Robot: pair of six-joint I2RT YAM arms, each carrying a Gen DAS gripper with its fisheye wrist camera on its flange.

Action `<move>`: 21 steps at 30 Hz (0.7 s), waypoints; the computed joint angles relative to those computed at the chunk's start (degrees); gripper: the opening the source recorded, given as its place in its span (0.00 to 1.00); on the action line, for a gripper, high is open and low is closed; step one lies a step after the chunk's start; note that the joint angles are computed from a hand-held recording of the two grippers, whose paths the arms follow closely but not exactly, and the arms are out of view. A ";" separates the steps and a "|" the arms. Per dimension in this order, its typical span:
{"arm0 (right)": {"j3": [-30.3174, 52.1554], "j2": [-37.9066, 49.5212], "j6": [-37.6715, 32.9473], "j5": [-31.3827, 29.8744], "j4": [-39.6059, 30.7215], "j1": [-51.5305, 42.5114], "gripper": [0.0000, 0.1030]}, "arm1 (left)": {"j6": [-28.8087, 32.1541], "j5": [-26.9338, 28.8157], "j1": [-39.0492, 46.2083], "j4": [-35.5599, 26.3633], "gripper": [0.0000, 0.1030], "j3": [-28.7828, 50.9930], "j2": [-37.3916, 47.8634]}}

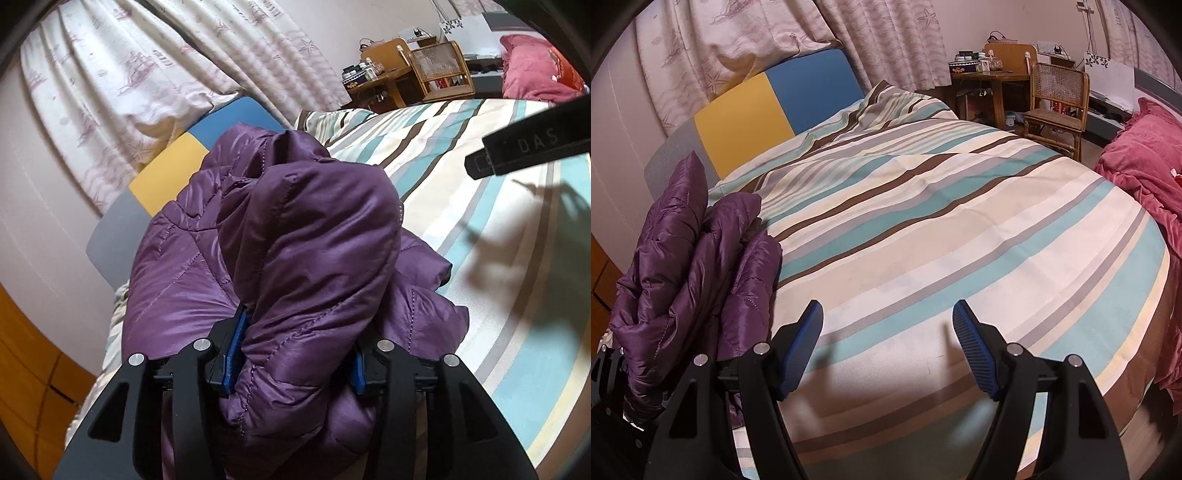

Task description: Fold large clothes

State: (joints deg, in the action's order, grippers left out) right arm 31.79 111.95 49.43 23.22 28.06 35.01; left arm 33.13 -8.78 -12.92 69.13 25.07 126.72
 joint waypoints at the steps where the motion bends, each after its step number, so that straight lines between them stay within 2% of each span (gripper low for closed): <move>1: -0.05 0.12 -0.10 -0.06 0.18 -0.05 0.70 | -0.57 0.84 0.35 -0.55 0.42 -0.14 -0.48; 10: 0.22 0.31 -0.19 -0.04 0.28 0.41 0.70 | -5.84 9.34 3.65 -3.96 0.42 -4.12 -5.94; 11: 0.29 0.31 -0.26 0.01 0.24 0.48 0.70 | -6.53 10.76 4.20 -4.59 0.45 -4.93 -7.16; 14: 0.26 0.13 -0.78 -0.36 0.43 0.31 0.70 | -6.79 18.29 7.47 -8.55 0.65 -7.27 -12.16; 15: 0.26 -0.03 -0.90 -0.34 0.46 0.30 0.70 | -6.46 21.72 8.89 -9.32 0.69 -8.72 -14.39; 18: 0.25 -0.58 -1.40 -0.18 0.46 0.28 0.70 | -6.38 27.91 11.71 -10.99 0.69 -11.76 -19.06; 21: 0.39 -1.09 -2.04 -0.38 0.30 0.14 0.71 | -9.14 35.91 17.07 -18.43 0.69 -11.14 -24.38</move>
